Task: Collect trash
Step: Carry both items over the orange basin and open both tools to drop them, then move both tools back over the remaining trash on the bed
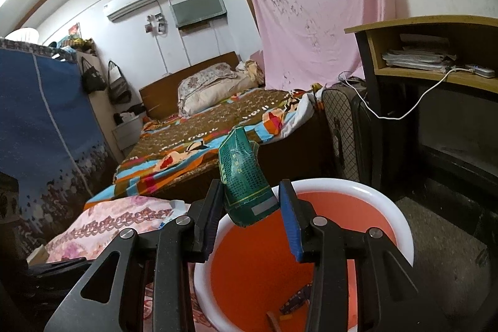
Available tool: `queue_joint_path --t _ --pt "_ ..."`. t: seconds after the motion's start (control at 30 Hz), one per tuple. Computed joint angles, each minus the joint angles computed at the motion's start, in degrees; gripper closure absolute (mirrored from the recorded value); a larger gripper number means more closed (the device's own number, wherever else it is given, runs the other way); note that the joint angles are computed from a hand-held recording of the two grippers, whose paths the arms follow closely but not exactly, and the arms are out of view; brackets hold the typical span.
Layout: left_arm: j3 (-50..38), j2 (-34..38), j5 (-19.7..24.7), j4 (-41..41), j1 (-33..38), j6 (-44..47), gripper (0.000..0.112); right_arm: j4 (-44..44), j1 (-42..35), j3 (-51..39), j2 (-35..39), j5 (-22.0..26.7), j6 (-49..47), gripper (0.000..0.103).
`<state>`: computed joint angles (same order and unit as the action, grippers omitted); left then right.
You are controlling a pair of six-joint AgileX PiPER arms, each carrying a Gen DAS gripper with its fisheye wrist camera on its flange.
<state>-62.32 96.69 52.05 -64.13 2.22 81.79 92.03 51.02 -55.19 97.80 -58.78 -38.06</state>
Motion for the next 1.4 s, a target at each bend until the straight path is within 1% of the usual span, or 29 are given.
queue_joint_path --t 0.1,0.23,0.3,0.43,0.5,0.6,0.67,0.83,0.93,0.97,1.0,1.03,1.07,1.13,1.2,1.23,1.27,1.3,1.33,1.37,1.4 --pt "-1.3 1.2 0.6 1.1 -0.3 -2.4 0.104 0.4 -0.5 0.2 0.0 1.0 0.1 0.065" --pt "-2.2 2.1 0.9 1.7 0.0 -4.4 0.099 0.8 -1.1 0.3 -0.2 2.3 -0.5 0.063" --pt "-2.2 2.2 1.0 1.7 0.7 -4.7 0.098 1.0 -1.1 0.1 -0.1 2.7 -0.8 0.061" --pt "-1.2 1.4 0.0 0.8 1.9 -3.8 0.097 0.9 -1.1 -0.3 0.3 3.0 -1.3 0.060" --pt "-0.2 0.4 -1.2 -0.3 2.7 -2.7 0.095 0.5 -1.0 -0.4 0.4 3.0 -1.3 0.057" --pt "2.8 -2.2 -5.1 -3.6 4.1 0.9 0.093 -0.6 -0.6 -0.4 0.5 2.6 -0.4 0.056" --pt "4.1 -3.2 -6.1 -5.6 5.6 3.2 0.090 -1.7 -0.1 -0.3 0.5 1.8 0.3 0.056" --pt "6.3 -5.4 -7.6 -11.0 9.9 8.2 0.078 -4.0 1.5 -1.3 1.3 -0.4 0.7 0.053" --pt "7.3 -6.5 -8.2 -14.4 12.6 11.6 0.073 -5.0 2.0 -2.7 2.1 -1.3 -0.4 0.044" --pt "7.5 -6.8 -8.2 -15.3 13.6 12.6 0.071 -5.4 2.5 -3.3 2.6 -1.9 -0.8 0.039" --pt "7.6 -7.0 -8.2 -16.1 14.4 13.4 0.068 -5.9 2.8 -3.6 2.9 -2.3 -0.9 0.036" --pt "7.9 -7.2 -8.2 -17.0 15.4 14.2 0.063 -6.5 3.1 -4.0 3.2 -2.6 -0.9 0.035" --pt "8.1 -7.3 -8.1 -18.2 16.5 15.3 0.061 -7.1 3.4 -4.3 3.5 -3.0 -1.0 0.033" --pt "8.9 -7.8 -7.5 -20.6 18.8 17.5 0.049 -8.6 4.1 -5.1 4.2 -3.7 -1.0 0.027" --pt "9.3 -8.1 -7.1 -22.4 20.7 19.1 0.040 -10.2 4.8 -5.8 4.9 -4.5 -0.8 0.020" --pt "9.7 -8.2 -7.0 -23.5 21.7 20.1 0.038 -10.9 5.1 -6.0 5.2 -4.9 -0.8 0.019" --pt "9.9 -8.3 -6.6 -24.5 22.8 21.1 0.037 -11.8 5.4 -6.3 5.6 -5.3 -0.7 0.016" --pt "10.2 -8.3 -6.2 -25.3 23.7 21.8 0.031 -12.8 5.8 -6.7 6.0 -5.8 -0.5 0.011" --pt "10.4 -8.3 -5.7 -26.4 25.0 22.8 0.024 -13.5 6.2 -7.1 6.5 -6.4 -0.3 0.008" --pt "10.9 -8.4 -5.5 -27.9 26.0 24.0 0.021 -14.4 6.6 -7.3 6.8 -6.9 -0.1 0.003" --pt "11.8 -8.8 -5.6 -30.0 26.7 25.6 0.021 -15.6 6.9 -7.6 7.3 -7.2 0.2 0.001"
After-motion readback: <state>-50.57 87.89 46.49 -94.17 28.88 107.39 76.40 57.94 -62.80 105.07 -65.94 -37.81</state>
